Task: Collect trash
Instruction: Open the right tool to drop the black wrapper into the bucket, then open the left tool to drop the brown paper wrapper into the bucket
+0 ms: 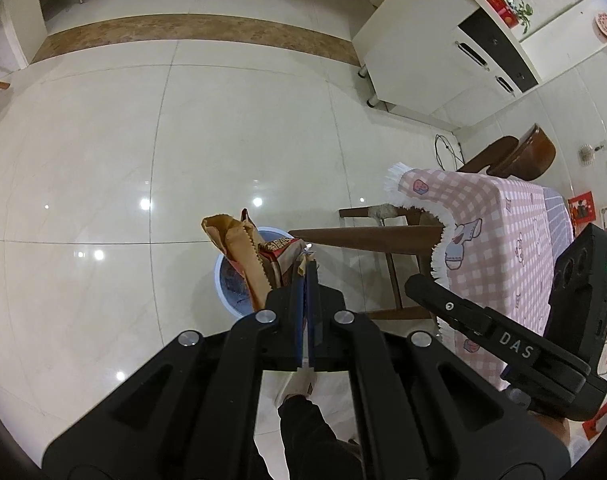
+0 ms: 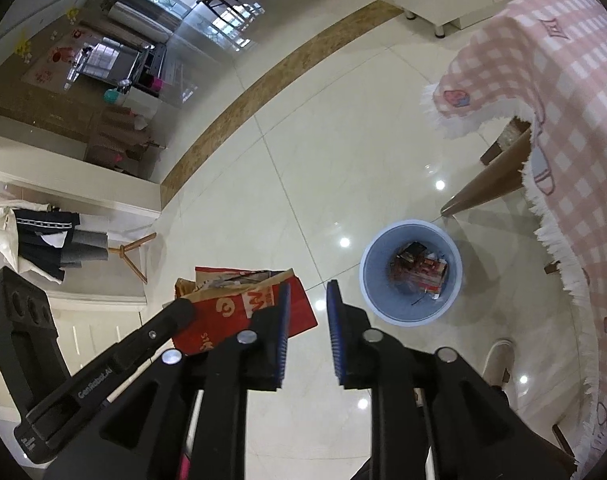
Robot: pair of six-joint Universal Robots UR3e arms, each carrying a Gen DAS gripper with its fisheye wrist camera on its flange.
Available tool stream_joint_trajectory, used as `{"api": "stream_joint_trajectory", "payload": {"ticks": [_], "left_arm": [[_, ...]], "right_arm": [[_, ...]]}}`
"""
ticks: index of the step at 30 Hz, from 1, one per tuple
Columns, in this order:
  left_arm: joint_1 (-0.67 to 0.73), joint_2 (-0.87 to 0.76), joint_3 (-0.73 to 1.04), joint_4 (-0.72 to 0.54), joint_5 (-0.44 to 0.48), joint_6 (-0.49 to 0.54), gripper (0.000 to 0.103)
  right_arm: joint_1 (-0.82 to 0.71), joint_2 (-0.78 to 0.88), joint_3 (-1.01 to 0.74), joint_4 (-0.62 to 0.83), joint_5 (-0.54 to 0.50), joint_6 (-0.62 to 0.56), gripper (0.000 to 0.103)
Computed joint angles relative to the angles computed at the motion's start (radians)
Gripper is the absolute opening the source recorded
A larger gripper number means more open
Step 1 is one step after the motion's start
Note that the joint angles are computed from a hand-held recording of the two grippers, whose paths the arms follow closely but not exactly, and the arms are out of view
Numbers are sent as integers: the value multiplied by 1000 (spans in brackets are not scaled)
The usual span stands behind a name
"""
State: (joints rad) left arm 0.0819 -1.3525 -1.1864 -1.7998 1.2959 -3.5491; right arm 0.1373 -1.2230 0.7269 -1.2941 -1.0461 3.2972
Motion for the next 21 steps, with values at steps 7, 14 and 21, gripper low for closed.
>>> {"api": "stream_joint_trajectory", "payload": {"ticks": [7,14,21], "left_arm": [[-76,-99,70,19,5,-30,1],[-129,-192,163,16,3,-41,1],[-175,-285,290,-9,8,-43,1]], "right_arm": [[-43,-9,-30,41,-8,-24,19],[-85,-26,-40,74,-10,-32,20],[-130,-45,-46,105,0,-45,25]]}}
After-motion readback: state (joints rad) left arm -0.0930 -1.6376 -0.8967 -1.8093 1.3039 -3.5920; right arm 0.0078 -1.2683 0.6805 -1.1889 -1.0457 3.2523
